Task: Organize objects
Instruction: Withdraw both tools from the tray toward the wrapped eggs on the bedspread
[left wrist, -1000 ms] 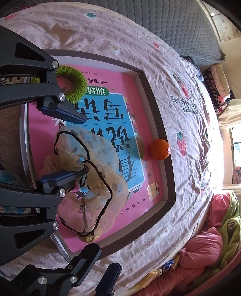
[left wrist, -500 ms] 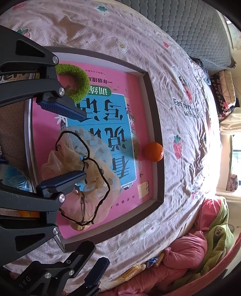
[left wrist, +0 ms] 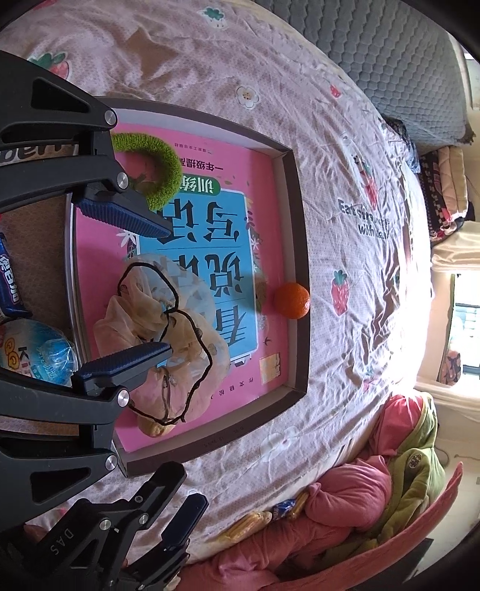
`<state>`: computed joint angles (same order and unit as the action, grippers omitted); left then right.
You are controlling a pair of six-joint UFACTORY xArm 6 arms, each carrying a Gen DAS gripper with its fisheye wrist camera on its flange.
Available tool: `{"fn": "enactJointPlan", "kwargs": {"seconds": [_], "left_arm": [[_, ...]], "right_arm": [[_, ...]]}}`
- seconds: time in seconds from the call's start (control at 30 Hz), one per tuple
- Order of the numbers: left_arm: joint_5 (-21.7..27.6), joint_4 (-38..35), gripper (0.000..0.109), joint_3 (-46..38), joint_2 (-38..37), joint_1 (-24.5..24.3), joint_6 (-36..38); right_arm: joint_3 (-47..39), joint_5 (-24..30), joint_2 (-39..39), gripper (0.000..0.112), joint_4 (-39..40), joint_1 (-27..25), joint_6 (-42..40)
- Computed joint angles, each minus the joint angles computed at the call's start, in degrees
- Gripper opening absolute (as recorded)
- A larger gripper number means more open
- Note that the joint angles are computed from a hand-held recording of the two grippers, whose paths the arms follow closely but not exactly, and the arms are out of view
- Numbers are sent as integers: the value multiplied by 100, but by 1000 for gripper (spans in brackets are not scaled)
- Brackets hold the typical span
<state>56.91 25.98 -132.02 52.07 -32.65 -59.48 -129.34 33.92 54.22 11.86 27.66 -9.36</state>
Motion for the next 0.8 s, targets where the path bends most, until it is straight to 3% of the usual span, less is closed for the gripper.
{"fn": "enactJointPlan", "kwargs": {"seconds": [0.2,0.33,0.5,0.8], "left_arm": [[-145,342,63,644,-444,-97,-330],[-446,402,66,1197,-811,-114,-487],[-446,736,68,1549,-1099,-199,-758],[-704,1309,74,2629,-1882,-307,-1359]], "right_arm": [[353,-302,-223,53,161,40,-178],[740,-604,-464,60,427,92,-455],[1126,-895,-701,62,566,135,-590],[2090,-1522,-1326,68,1437,283,-1475]]}}
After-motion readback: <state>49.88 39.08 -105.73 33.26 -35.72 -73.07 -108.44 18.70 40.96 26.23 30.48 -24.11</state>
